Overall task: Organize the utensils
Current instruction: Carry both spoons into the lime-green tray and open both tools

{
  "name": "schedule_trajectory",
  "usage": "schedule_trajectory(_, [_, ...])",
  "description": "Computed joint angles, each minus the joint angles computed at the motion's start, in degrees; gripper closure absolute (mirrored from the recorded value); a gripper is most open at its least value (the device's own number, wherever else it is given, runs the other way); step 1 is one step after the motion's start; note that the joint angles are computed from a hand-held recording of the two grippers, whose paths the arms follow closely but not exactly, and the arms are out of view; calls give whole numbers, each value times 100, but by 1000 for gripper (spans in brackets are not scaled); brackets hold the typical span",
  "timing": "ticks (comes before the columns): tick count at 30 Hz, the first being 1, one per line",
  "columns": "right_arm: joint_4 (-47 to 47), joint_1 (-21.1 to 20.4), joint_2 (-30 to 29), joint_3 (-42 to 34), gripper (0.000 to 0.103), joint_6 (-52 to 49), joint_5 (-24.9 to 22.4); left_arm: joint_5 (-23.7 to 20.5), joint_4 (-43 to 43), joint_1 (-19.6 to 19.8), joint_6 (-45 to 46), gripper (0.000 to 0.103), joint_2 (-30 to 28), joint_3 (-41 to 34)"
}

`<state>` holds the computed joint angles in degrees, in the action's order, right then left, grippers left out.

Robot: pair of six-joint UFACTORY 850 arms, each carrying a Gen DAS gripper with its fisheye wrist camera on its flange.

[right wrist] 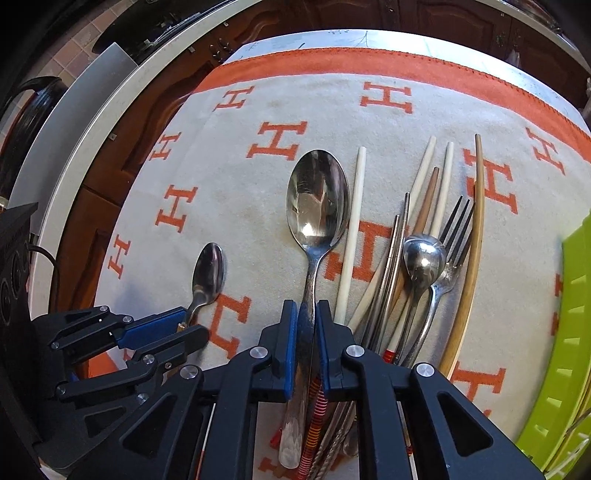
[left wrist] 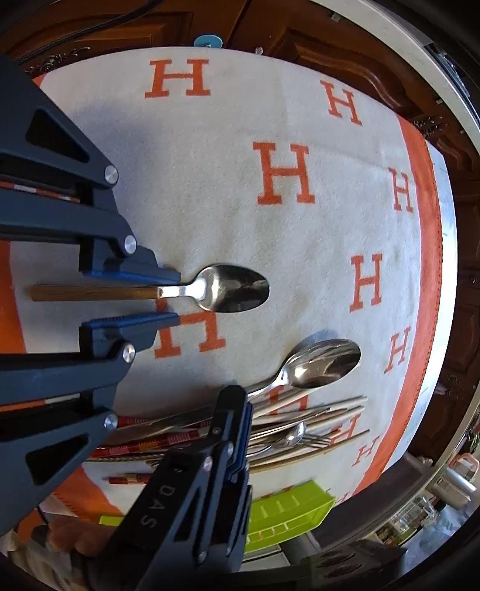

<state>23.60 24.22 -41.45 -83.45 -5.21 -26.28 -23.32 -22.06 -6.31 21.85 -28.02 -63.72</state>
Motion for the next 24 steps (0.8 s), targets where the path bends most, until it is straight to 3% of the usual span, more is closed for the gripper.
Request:
schedule_trajectory(2, [143,-2,40,69,94,-95,68,34,-267,27,63,99,-34,-30])
schedule_trajectory(6, [1286,-115,238,399,95,-995,155,-26,-1686,288,1013,99,9,101])
schedule_trajectory(9, [2259,-233,465,713,101,-1818,148,-185,-2482,421,1544,99,72,183])
schedule_trajectory(17, [3404,-537,1279,1595,101,-2706,301,-277,-3163,249,2064,99,459,360])
schedule_trajectory(24, [3802,-1106,2654,2869,101,-3043,717,-538,-3396,-182,2219,99,664,204])
